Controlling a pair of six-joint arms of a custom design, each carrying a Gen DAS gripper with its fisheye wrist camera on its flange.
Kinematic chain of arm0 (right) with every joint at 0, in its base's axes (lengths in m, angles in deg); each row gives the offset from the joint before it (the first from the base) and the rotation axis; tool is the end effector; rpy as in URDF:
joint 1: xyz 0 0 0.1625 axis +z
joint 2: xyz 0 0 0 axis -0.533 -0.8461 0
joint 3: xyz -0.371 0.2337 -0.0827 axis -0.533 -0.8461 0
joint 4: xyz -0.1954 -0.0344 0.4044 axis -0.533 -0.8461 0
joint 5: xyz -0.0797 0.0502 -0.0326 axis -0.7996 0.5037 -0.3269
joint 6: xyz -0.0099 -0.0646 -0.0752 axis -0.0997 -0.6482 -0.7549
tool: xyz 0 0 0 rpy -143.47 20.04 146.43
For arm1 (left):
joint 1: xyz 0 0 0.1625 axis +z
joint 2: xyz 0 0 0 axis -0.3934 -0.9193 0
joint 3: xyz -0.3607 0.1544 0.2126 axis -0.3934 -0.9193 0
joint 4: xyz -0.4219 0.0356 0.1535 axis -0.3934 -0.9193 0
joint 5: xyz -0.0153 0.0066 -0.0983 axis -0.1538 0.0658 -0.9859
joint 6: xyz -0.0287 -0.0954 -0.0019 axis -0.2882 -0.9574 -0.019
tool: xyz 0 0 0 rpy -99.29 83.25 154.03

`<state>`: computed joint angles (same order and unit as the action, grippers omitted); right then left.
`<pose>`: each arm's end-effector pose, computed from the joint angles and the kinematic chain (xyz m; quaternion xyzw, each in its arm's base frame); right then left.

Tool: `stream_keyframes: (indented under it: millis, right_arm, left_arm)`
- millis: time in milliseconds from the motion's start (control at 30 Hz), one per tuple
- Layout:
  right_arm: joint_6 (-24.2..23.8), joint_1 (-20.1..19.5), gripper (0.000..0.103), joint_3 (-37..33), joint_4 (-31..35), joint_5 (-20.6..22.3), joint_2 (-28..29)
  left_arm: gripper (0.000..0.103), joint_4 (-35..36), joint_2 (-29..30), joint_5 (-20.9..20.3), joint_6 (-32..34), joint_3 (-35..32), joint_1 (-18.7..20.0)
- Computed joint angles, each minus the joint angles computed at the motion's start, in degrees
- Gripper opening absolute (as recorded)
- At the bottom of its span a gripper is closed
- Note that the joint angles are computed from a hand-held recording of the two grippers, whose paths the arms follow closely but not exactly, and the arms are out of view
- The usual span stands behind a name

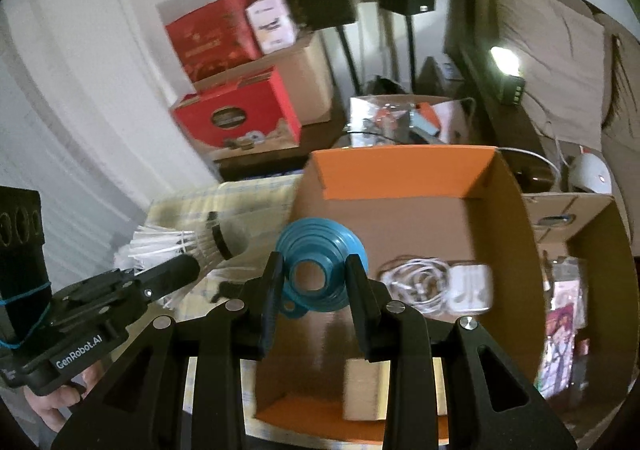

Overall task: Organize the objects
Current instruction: 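Lift and carry the funnel and shuttlecock over the orange box, then lower into the box and open the right gripper while the left gripper releases the shuttlecock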

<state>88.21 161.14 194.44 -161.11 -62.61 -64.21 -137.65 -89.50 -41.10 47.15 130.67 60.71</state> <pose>0.4440 -0.4061 0.0803 0.3033 -0.9216 0.1677 0.1749 -0.1242 -0.3481 0.3646 0.0502 0.9232 -0.3488 0.1535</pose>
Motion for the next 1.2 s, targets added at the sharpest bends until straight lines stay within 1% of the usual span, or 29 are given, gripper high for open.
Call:
stream_keyframes:
  millis: [133,200,333,400,600,667,767,933,1067,1200]
  right_arm:
    - [0.2,-1.6,0.031,-0.1,-0.1,-1.1,-0.6]
    - [0.2,-2.6,0.031,-0.3,-0.1,-1.6,-0.7]
    - [0.2,-4.5,0.031,-0.9,-0.4,-2.9,-0.6]
    - [0.2,-5.5,0.031,-1.3,-0.7,-3.7,-0.3]
    - [0.4,-8.6,0.031,-2.8,-1.6,-5.2,1.1]
    - [0.6,-9.6,0.031,-3.3,-1.8,-5.8,1.6]
    - [1.0,-10.8,0.031,-4.0,-1.8,-6.3,2.4]
    - [0.9,-11.7,0.031,-5.1,-1.6,-7.9,4.1]
    - [0.3,-12.2,0.031,-5.6,-2.0,-8.9,5.1]
    - [0.5,-12.7,0.031,-6.2,-2.1,-9.3,6.0]
  left_arm:
    - [0.005,-4.4,4.9,-1.7,2.8,-0.8,1.7]
    - [0.005,-6.3,8.3,-2.7,4.5,-1.9,2.8]
    - [0.005,-8.4,14.0,-4.1,6.6,-4.3,4.8]
    - [0.005,-10.0,17.1,-5.7,8.1,-5.7,6.3]
    - [0.005,-14.3,24.6,-9.0,9.8,-8.8,10.3]
    - [0.005,-15.7,26.3,-9.5,9.6,-9.4,11.2]
    - [0.005,-18.7,28.8,-11.6,9.0,-10.4,13.6]
    - [0.005,-21.9,33.0,-13.9,8.3,-12.0,16.9]
    - [0.005,-24.5,35.2,-15.1,7.8,-12.6,18.6]
    - [0.006,-25.8,36.7,-17.6,7.3,-13.2,20.4]
